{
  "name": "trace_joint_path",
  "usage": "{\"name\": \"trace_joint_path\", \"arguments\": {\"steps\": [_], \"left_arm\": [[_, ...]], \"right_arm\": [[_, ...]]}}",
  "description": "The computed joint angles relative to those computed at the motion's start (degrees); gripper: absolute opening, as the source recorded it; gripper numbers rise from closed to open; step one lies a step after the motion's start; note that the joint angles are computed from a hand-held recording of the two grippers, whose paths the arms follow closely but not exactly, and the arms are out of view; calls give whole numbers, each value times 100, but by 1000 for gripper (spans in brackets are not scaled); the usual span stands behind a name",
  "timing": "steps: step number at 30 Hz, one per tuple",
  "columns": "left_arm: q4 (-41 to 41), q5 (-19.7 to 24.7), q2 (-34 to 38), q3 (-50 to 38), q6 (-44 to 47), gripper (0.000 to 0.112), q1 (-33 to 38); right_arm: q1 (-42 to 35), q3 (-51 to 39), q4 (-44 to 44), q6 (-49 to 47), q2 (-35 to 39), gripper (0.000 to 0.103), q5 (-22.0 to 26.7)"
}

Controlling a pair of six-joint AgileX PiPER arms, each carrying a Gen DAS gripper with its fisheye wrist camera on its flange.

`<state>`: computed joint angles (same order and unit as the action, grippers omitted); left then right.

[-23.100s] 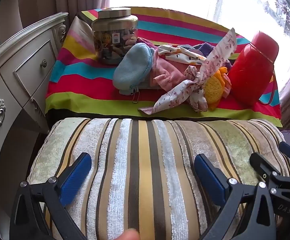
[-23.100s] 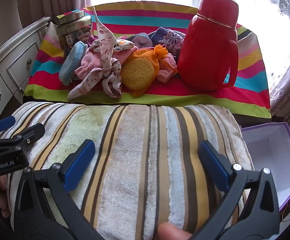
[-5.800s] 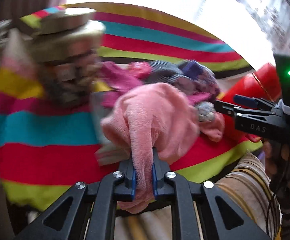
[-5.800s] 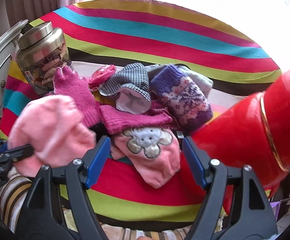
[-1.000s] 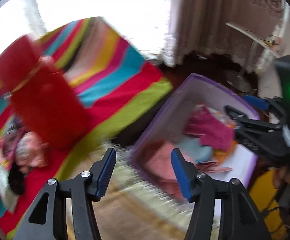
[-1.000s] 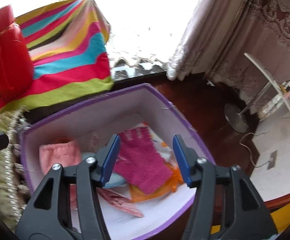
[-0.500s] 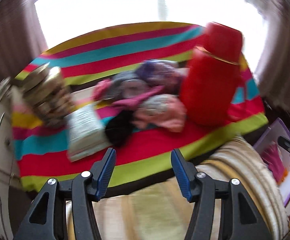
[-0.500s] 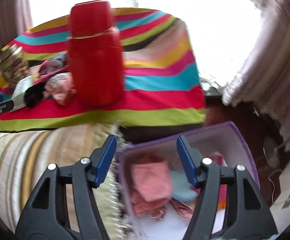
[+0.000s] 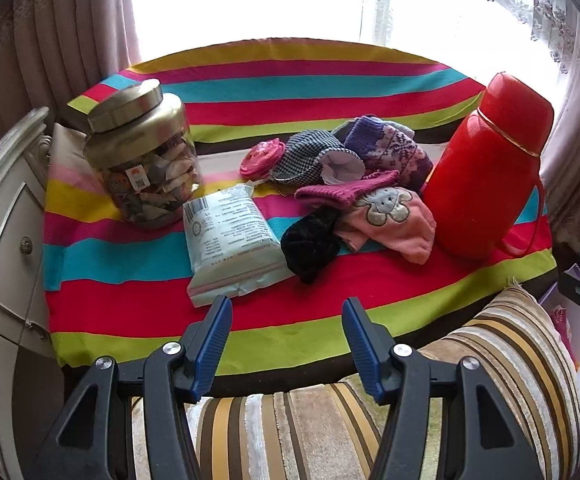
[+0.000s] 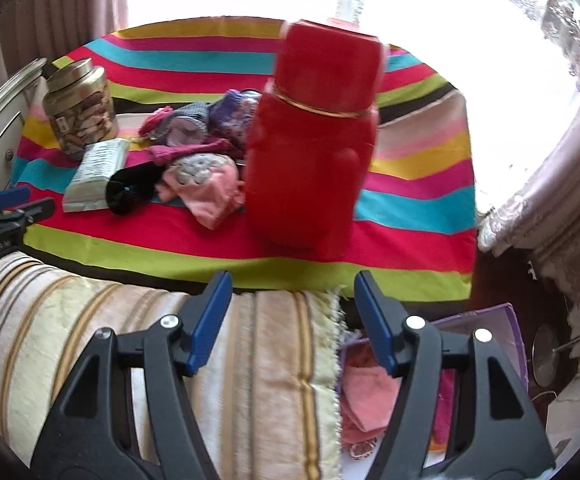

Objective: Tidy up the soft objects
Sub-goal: 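Move both open tools back over the pile on the striped cloth, then grasp the white wipes pack with left tool while right tool grasps pink animal sock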

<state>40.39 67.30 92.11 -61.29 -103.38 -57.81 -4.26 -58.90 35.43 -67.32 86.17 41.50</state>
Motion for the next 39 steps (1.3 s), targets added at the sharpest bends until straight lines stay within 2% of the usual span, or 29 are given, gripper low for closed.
{"name": "trace_joint_path", "arguments": {"steps": [1, 5, 9, 13, 15, 16, 17, 19, 21, 25, 30, 35, 39], "left_arm": [[-18, -255, -156, 219, -89, 58, 88], [40, -683, -597, 845, -423, 58, 272], [135, -1216, -1177, 1571, -741, 58, 591], [9, -1672, -1554, 2054, -703, 58, 1092], [-53, -2073, -1645, 2223, -543, 58, 1440], [-106, -2317, -1663, 2292, -426, 63, 1652], [-163, -2493, -1640, 2322, -324, 66, 1836], [-247, -2763, -1519, 2323, -170, 80, 2130], [-460, -3131, -1306, 2262, 201, 86, 2546], [-874, -3482, -895, 2038, 761, 90, 3133], [-1213, -3551, -312, 1575, 1104, 97, 3661], [-1472, -3527, 357, 1123, 1553, 98, 3912], [-1654, -3992, 584, 1208, 1892, 98, 4077]], "right_arm": [[81, -18, -19, 51, -11, 68, 68], [494, -142, -52, 269, 65, 71, 405], [1101, -97, -128, 354, 141, 73, 149], [1666, -331, -322, 656, 522, 73, -22], [1923, -486, -476, 828, 737, 74, -133], [2026, -563, -516, 877, 847, 74, -179], [2139, -670, -587, 953, 989, 75, -228], [2341, -884, -862, 1252, 1266, 76, -374], [2464, -1082, -1045, 1436, 1490, 77, -461], [2748, -1447, -1548, 1879, 1961, 78, -698], [3021, -2011, -2099, 2392, 2586, 79, -818], [3245, -2341, -2586, 2710, 2972, 82, -1079], [3384, -2569, -2915, 2911, 3309, 82, -1106]]}}
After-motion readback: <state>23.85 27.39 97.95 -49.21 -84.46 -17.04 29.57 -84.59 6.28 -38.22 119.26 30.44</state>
